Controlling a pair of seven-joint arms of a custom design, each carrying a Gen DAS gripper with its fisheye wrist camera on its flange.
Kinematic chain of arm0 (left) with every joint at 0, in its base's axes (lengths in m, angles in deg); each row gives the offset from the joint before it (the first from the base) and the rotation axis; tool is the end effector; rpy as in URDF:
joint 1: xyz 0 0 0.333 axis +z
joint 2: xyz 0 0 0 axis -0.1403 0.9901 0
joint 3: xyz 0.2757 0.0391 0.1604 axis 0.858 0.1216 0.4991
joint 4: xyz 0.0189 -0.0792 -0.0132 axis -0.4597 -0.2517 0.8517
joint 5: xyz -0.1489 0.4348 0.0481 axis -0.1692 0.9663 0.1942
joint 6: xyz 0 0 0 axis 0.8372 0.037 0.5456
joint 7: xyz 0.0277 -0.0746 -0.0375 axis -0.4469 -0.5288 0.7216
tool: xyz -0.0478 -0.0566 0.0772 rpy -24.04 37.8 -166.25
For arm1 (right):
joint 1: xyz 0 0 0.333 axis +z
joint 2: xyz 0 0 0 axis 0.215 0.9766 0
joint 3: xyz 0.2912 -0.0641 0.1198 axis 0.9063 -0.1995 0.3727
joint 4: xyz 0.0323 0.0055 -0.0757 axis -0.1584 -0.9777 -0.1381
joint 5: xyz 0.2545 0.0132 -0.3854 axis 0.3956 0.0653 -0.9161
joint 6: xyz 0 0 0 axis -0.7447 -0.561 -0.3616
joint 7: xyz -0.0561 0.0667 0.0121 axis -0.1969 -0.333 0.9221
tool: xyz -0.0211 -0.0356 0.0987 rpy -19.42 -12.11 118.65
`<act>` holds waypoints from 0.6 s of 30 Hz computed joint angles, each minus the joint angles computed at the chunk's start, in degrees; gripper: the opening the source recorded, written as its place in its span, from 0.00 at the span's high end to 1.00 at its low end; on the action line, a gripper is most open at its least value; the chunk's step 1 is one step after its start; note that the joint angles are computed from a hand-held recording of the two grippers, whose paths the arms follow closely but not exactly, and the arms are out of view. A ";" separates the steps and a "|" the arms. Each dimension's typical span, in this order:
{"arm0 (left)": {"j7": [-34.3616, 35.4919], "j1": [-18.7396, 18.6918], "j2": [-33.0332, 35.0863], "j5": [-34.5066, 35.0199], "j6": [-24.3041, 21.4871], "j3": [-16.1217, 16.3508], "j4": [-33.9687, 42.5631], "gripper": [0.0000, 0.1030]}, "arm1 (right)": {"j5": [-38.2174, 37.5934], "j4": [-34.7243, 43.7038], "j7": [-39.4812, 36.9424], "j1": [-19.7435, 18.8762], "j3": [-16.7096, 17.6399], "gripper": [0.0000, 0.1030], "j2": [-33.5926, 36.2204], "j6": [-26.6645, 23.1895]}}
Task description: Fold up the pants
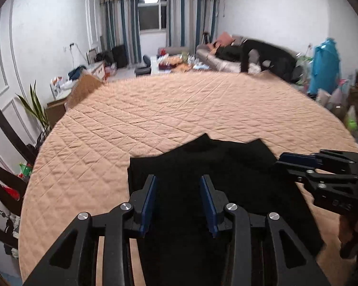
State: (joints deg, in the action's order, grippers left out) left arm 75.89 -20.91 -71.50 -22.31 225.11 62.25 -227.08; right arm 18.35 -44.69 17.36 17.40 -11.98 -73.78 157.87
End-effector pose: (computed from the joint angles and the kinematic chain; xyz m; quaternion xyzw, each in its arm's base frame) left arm 0.4499 -0.2864 0.3551 -0.7103 0.5889 -0.2470 0.2961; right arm 0.5627 0.0195 0.3519 -0.8379 0.3871 -0.0495 0.3815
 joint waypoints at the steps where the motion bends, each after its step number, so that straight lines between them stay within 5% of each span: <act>1: 0.72 0.39 1.58 -0.82 0.11 0.59 0.99 0.60 | -0.28 1.62 1.00 0.35 0.42 0.75 1.64 0.39; 6: -1.94 1.49 3.67 0.94 3.25 1.90 0.85 0.59 | -7.06 5.51 6.81 1.39 2.45 0.75 7.09 5.10; 11: -7.53 1.58 2.52 5.51 3.95 1.50 -0.87 0.56 | -4.40 4.45 4.16 1.46 2.98 0.77 6.30 7.89; 18: -5.15 -0.97 -2.01 -0.05 -1.11 -0.47 -3.91 0.55 | -2.68 -1.09 0.59 0.94 1.23 0.75 0.50 6.01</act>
